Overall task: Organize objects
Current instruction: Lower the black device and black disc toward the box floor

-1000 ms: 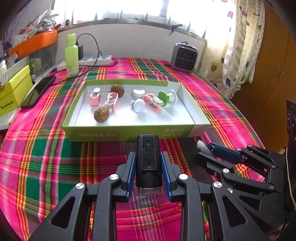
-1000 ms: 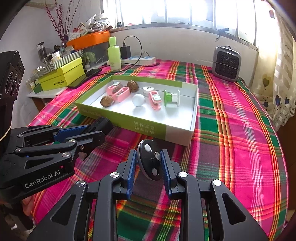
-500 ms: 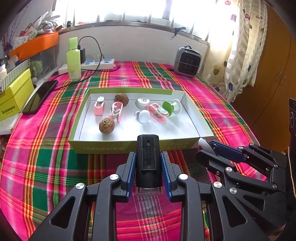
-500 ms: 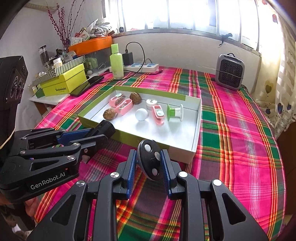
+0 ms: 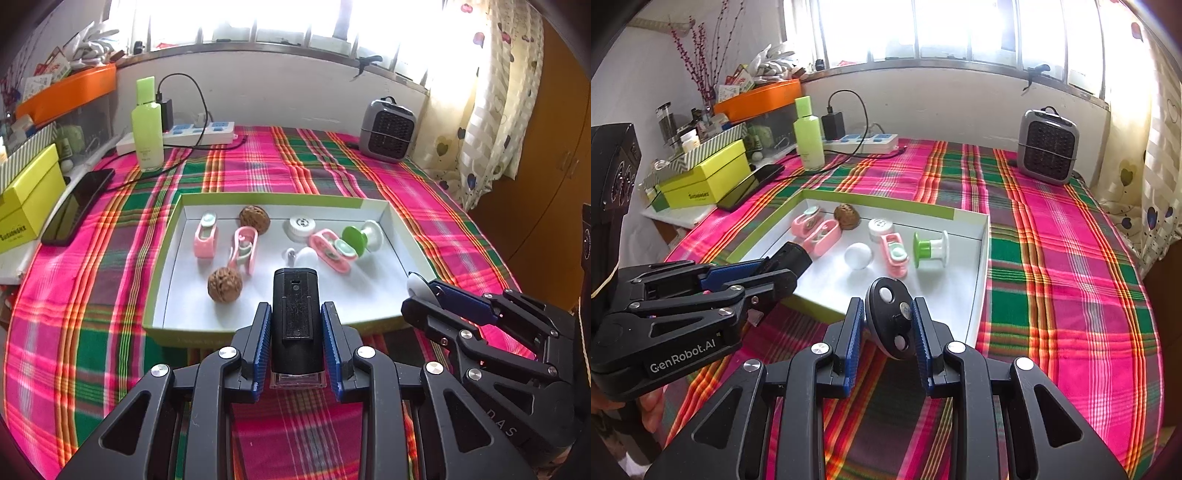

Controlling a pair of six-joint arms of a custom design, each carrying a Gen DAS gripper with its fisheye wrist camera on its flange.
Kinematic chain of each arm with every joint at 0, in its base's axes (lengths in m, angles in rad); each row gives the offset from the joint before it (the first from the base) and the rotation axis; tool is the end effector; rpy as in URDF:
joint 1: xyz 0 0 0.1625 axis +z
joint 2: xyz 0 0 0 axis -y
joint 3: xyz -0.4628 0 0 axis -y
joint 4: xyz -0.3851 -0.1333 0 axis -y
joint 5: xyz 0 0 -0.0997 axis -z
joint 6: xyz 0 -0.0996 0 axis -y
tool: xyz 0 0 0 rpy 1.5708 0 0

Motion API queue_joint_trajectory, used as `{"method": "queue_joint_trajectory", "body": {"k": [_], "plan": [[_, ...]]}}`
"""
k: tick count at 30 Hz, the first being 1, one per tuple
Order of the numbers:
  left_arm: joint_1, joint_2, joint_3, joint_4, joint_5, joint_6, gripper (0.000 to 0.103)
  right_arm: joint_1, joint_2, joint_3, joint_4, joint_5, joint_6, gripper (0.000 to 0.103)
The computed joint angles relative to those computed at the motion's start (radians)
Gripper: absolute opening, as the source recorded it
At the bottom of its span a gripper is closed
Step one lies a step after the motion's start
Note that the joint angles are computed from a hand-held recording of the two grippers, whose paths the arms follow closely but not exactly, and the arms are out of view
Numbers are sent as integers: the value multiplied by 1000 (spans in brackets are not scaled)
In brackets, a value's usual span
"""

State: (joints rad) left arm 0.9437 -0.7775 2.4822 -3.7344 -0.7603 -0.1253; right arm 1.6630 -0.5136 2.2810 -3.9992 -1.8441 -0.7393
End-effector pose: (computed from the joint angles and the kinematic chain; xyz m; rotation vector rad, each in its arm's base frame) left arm -0.0673 -0.4430 0.0881 0.3628 2.3837 -0.8993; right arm 0.1488 -0.4537 -0.0023 0.9327 -2.4147 0.7280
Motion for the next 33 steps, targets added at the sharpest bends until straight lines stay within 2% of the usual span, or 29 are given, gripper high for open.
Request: {"method": "queue_joint_trajectory", "body": {"k": [19,33], "plan": [[78,0,-125,114,-30,45,25,-8,0,-107,134,-35,36,27],[109,16,-177,189,-28,42,25,-17,8,-138,181,-37,39,27]]}}
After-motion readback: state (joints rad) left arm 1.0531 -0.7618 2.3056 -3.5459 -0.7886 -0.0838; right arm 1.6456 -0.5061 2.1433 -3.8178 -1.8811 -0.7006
